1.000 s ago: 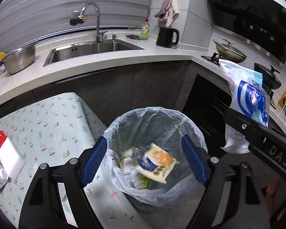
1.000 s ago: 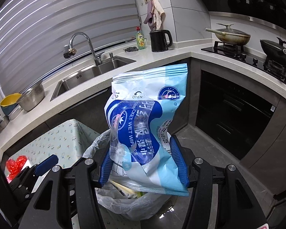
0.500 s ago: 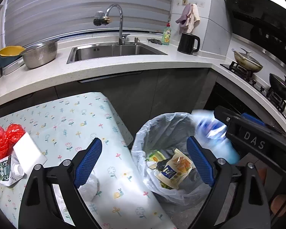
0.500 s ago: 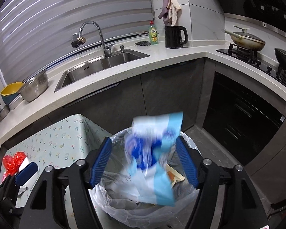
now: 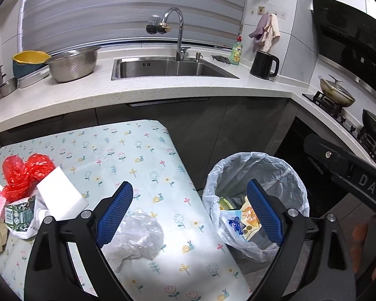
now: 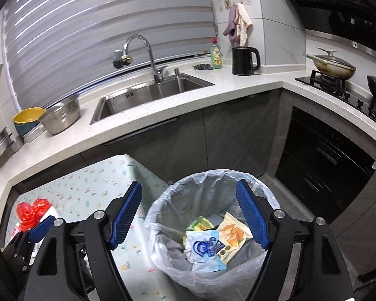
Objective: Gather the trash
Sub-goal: 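Move both tools back toward the table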
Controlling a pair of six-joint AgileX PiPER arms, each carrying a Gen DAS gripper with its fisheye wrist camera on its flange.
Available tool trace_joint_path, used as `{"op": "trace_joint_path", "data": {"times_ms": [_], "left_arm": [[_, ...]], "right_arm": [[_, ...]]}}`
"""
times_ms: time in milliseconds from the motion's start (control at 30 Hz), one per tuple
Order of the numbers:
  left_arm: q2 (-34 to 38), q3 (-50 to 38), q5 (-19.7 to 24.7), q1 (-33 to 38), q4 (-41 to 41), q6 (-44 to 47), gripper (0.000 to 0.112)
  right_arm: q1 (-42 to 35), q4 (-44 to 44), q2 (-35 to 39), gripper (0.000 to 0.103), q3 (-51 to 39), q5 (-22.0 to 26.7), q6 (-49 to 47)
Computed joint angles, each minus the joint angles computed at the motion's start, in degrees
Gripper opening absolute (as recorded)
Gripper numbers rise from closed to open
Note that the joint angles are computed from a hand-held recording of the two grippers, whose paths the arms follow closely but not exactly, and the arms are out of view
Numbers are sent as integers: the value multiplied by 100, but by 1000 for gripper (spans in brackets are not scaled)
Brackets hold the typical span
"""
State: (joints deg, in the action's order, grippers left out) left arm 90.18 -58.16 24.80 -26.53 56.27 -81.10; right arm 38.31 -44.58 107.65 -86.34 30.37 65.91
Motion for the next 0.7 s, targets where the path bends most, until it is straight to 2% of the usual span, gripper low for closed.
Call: {"op": "trace_joint_path", "data": {"times_ms": [433,700], "left_arm": [[-1371,979,171,588,-289,389,88],[-2347,1525,147,1456,-1161,1629,91]], "right_arm": [[867,-72,-58,77,-568,537,-166],[1422,-8,142,80,-1039,863,-242]]}}
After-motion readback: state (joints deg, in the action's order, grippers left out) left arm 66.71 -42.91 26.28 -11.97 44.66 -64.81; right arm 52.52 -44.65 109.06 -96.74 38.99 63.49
